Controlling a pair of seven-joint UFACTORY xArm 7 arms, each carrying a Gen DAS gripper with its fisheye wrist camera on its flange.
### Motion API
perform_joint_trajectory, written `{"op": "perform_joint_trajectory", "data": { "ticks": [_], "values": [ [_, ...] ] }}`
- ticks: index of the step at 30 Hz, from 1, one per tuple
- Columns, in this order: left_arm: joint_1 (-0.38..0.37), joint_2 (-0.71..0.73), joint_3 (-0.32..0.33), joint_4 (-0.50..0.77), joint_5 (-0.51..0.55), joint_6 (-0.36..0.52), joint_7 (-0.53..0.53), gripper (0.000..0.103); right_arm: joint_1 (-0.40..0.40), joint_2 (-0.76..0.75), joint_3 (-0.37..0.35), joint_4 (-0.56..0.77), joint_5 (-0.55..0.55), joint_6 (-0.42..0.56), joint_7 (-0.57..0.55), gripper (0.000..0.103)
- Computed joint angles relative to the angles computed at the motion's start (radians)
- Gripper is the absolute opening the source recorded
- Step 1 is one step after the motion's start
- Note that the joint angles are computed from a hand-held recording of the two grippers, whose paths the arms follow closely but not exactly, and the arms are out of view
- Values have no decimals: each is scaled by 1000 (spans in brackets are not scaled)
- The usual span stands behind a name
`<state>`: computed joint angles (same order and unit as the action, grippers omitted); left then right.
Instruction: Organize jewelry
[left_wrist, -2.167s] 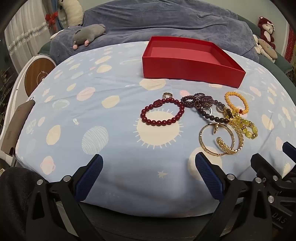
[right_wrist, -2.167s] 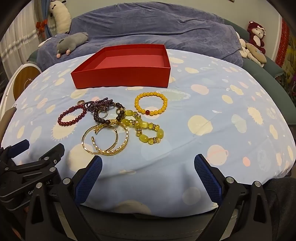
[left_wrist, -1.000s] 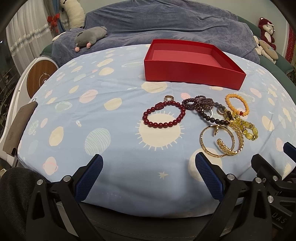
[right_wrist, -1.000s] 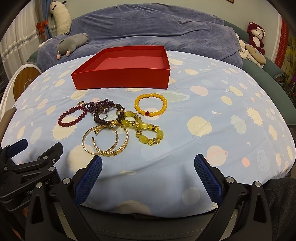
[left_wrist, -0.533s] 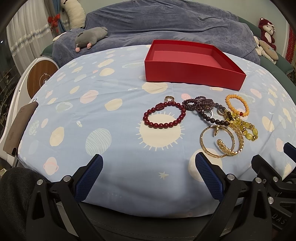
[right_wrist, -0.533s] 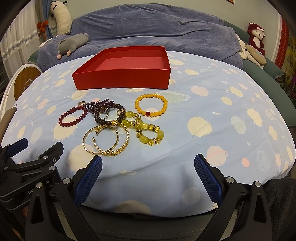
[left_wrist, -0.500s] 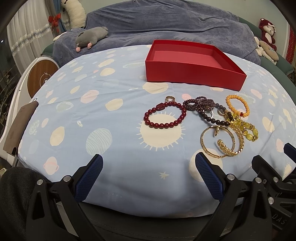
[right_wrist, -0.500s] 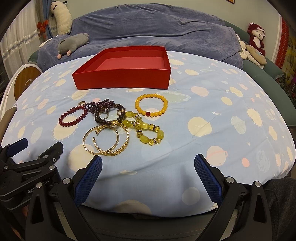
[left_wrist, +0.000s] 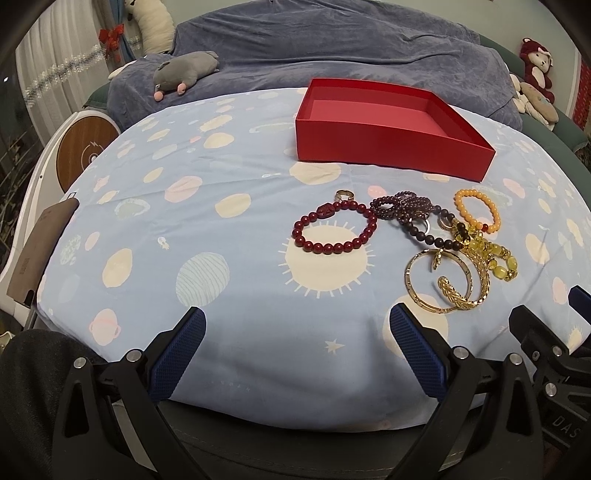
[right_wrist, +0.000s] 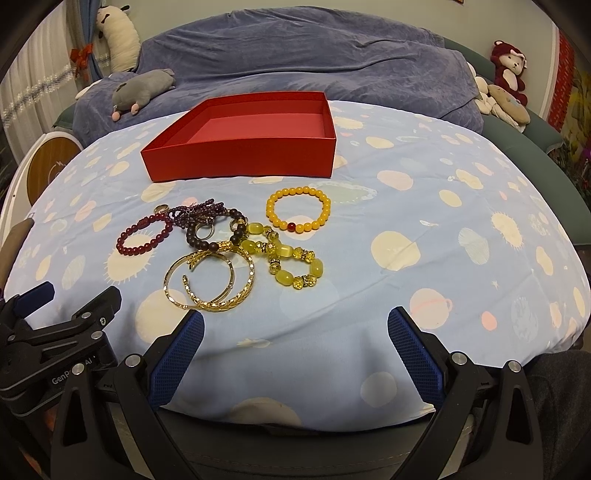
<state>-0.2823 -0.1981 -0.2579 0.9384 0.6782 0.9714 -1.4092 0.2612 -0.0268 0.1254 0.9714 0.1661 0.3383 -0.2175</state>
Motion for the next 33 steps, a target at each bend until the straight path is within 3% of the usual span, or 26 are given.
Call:
{"op": "perform_joint_trajectory", "data": {
  "ticks": [20,33],
  "values": [
    [1,-5,7,-9,-14,-19,-5,95,-3,3,-2,6,1,5,15,96],
    [51,-42,29,-44,-40,-61,23,95,-17,25,-6,41,-2,8,49,96]
  ]
}}
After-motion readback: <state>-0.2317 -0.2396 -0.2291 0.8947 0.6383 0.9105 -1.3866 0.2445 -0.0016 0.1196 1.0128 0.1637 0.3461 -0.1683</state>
